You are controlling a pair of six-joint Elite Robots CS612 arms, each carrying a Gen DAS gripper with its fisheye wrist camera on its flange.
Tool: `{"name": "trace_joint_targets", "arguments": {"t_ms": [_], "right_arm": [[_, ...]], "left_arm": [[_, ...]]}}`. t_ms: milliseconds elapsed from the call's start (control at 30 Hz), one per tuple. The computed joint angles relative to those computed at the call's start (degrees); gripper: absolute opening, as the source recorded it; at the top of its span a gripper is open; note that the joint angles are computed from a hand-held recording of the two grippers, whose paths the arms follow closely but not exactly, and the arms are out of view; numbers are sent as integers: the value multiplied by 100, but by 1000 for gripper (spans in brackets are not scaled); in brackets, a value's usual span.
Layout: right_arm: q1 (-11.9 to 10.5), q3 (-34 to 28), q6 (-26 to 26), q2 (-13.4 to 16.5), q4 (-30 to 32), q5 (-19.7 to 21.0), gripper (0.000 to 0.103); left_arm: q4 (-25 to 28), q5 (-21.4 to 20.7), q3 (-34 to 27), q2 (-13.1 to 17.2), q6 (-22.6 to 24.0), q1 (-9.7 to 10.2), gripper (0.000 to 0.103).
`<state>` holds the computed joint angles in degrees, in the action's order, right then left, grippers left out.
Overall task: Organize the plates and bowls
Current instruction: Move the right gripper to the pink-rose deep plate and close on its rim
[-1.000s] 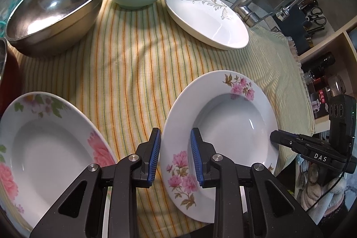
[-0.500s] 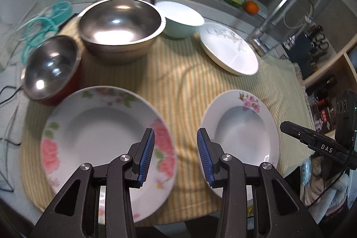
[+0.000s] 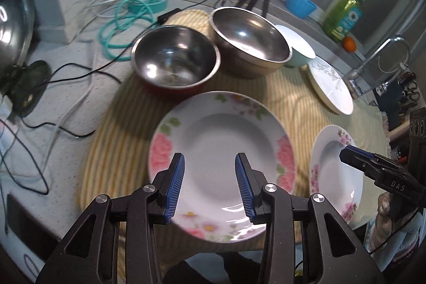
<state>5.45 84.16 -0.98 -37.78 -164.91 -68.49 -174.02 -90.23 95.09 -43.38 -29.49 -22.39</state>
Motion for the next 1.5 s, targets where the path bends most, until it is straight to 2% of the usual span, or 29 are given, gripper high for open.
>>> {"name": "trace_joint_targets", "arguments": {"t_ms": [233,667,833,900,1100,1267,1500], "right_arm": [[191,-461,-339,218,478,27,48],[344,-971,-471,493,1073,-21,47],[386,-1104,-564,562,1249,-51,36],[401,-1144,-597,582,1307,-60,32],[428,-1255,-684,650,1491,-74,21],[421,-1314,-692,687,1591,46,16],[451,-1343,-597,701,1589,14,16]], "left_arm": [[-11,67,108,0,-211,86,38],[4,-413,72,161,-481,238,38],[44,-542,23,204,-453,252,37],[56,-606,2,221,-440,260,31],[85,-643,-32,246,-428,274,28],[94,-684,-47,261,-446,285,27],[53,-709,-36,257,-508,283,27]]}}
